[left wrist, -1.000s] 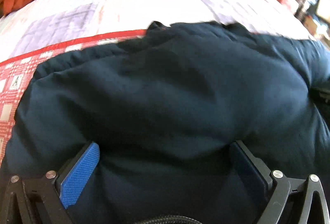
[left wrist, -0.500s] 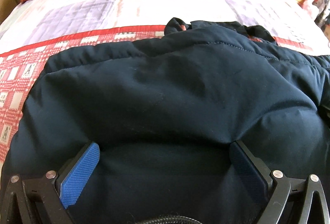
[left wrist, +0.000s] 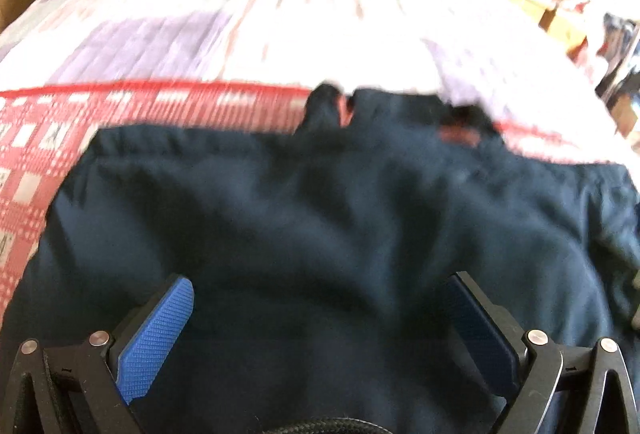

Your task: Fold large clothes

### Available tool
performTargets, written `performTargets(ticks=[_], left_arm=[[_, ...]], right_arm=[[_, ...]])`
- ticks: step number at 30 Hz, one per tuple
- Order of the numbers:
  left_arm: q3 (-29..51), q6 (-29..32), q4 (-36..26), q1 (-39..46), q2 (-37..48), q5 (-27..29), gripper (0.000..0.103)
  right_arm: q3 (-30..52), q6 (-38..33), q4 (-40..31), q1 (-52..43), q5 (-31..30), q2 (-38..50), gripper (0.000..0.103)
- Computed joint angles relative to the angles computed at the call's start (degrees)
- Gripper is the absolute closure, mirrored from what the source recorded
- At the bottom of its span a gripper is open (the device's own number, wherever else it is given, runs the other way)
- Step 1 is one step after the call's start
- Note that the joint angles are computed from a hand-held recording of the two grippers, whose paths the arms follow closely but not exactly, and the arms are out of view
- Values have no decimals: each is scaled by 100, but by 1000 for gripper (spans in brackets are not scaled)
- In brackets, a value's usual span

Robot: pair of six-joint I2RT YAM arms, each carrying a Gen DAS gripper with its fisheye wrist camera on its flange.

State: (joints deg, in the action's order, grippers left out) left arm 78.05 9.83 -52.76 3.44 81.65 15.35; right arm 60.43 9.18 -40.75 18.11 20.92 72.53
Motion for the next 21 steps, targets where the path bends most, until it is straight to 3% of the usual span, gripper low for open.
performTargets(ticks=[3, 5, 8, 11, 12, 15, 18, 21], left_arm=[[207, -86, -15, -187, 389, -325, 0], [283, 185, 38, -74, 804, -716, 0], [283, 714, 307, 493, 1064, -757, 0], [702, 805, 322, 1066, 1503, -850, 0], [806, 878, 383, 1205, 1638, -1038, 0], [1663, 869, -149, 1734, 2404, -1074, 0], [1769, 756, -122, 1909, 2389, -1441, 0], [1101, 920, -48, 2171, 1428, -581, 1]], right_arm=[[743, 266, -471, 172, -311, 1091, 22], [647, -62, -190, -44, -349, 1249, 22], [398, -511, 6, -1066, -474, 1174, 18], [414, -753, -45, -2572, -897, 1197, 14], [513, -850, -111, -2901, -735, 1303, 14], [787, -1208, -331, -3555, -841, 1553, 14], [669, -1195, -184, -3393, -279, 1252, 15], [20, -1113, -20, -2542, -493, -82, 18]])
